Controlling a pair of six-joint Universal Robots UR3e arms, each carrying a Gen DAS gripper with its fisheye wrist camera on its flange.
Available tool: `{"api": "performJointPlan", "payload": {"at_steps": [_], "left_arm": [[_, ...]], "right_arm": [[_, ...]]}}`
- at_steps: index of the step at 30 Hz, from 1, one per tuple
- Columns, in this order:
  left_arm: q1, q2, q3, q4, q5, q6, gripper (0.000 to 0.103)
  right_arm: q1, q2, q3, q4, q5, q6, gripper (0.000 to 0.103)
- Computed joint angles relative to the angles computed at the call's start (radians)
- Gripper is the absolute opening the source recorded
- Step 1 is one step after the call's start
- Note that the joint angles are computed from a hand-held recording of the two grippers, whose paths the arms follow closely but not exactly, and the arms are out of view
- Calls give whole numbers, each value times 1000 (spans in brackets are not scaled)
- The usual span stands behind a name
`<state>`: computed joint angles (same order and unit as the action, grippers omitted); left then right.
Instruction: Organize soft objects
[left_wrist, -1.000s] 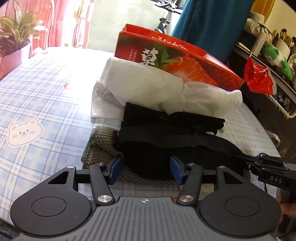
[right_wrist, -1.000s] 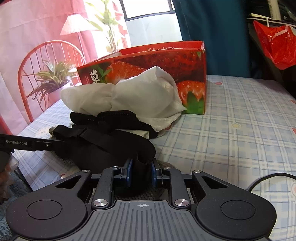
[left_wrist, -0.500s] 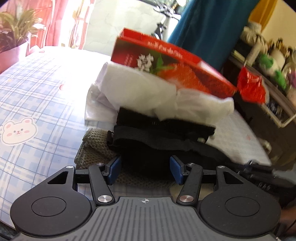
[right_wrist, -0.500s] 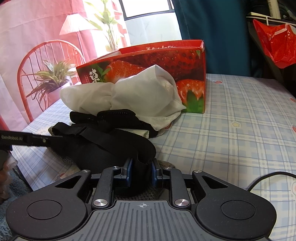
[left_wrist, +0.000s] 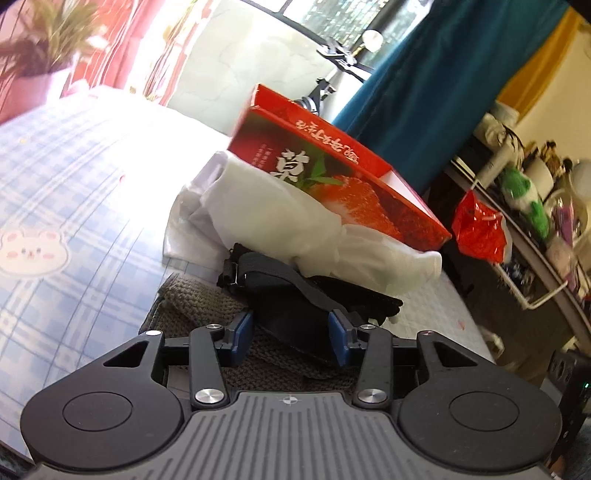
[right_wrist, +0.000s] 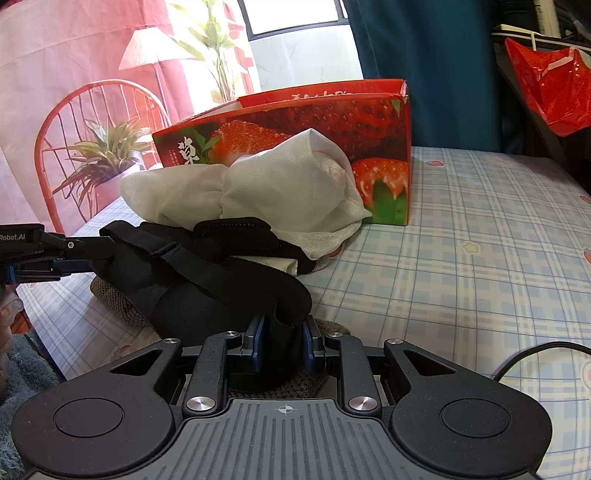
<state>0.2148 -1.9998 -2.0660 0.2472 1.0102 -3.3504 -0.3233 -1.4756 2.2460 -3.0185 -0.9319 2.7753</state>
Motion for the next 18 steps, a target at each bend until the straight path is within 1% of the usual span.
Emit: {"api": "performJointPlan", "payload": {"at_steps": [4, 6, 8, 12, 16, 18], "left_arm": [[-2, -2, 15, -50, -7, 8, 46], [4, -11, 26, -85, -32, 1, 46], [16, -21, 27, -89, -58, -21, 46], [37, -34, 11, -27, -100, -46, 46], [25, -36, 36, 11, -87, -39, 46], [21, -45, 48, 33, -79, -53, 46]], "right_arm": [[1, 2, -1, -1, -1, 1, 20], [1, 2, -1, -1, -2, 0, 20], [1, 4, -2, -1, -2, 0, 20], [1, 5, -2, -1, -2, 0, 20], [2, 4, -2, -1, -3, 1, 20], [3, 4, -2, -2, -3, 2, 20]]}}
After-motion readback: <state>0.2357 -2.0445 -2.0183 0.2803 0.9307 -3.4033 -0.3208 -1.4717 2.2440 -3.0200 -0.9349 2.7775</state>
